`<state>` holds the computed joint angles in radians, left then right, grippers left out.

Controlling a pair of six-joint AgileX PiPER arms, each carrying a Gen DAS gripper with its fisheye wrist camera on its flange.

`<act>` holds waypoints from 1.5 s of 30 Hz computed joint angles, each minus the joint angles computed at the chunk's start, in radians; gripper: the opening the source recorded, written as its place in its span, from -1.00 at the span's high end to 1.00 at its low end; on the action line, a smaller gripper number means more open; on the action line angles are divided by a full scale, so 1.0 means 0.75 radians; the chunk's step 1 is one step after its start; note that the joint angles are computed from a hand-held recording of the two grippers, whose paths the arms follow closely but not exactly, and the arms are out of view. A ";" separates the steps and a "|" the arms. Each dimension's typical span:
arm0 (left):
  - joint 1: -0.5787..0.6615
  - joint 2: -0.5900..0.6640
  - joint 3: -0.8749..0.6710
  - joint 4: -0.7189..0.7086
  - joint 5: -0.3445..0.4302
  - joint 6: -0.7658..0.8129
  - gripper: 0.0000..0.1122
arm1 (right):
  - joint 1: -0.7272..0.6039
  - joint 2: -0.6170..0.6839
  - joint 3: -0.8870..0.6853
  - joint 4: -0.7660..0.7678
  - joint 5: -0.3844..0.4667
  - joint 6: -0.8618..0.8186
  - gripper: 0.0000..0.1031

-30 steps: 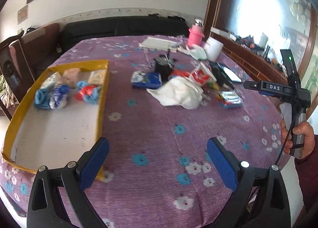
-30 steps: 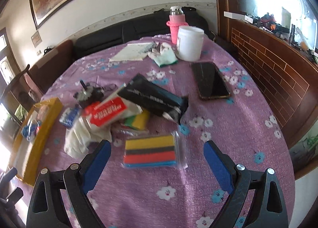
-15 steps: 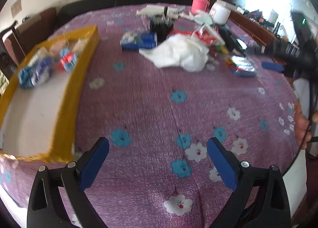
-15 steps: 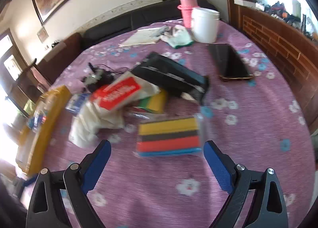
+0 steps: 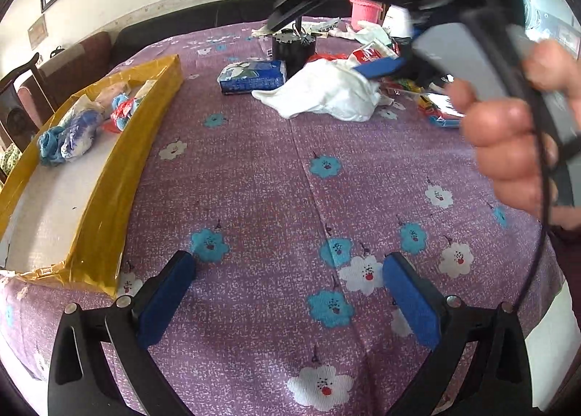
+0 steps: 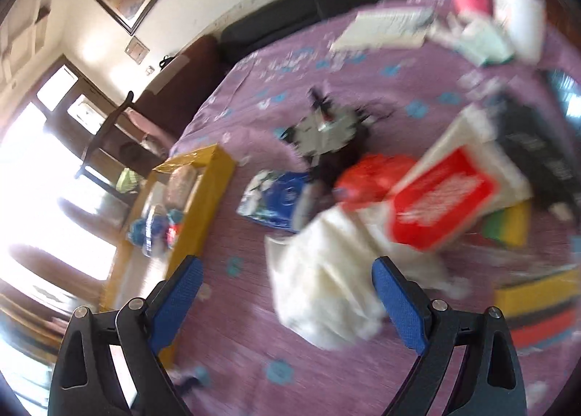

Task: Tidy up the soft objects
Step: 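Grasp the white cloth with the left gripper while the right grasps the striped sponge pack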

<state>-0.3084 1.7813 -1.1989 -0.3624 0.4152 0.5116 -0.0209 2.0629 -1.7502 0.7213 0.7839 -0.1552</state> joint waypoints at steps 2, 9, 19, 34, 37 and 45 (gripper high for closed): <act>0.001 -0.006 0.016 -0.026 -0.022 0.028 -0.84 | -0.008 0.080 -0.089 0.081 0.130 -0.049 -0.90; 0.000 -0.014 0.039 -0.084 -0.055 0.091 -0.84 | -0.140 -0.074 0.226 0.634 0.456 -0.628 -0.90; -0.014 -0.025 0.061 -0.054 -0.088 0.035 -0.84 | -0.328 -0.553 0.728 -0.220 -0.206 -0.141 -0.89; -0.037 0.354 -0.818 0.101 0.589 -0.276 -0.84 | -0.159 -0.430 0.674 -0.739 -0.363 0.299 -0.89; -0.055 0.579 -1.156 0.184 0.752 -0.421 -0.83 | -0.158 -0.419 0.674 -0.778 -0.357 0.329 -0.89; -0.145 0.873 -1.603 0.407 0.889 -0.543 -0.83 | -0.141 -0.355 0.612 -0.893 -0.308 0.405 -0.89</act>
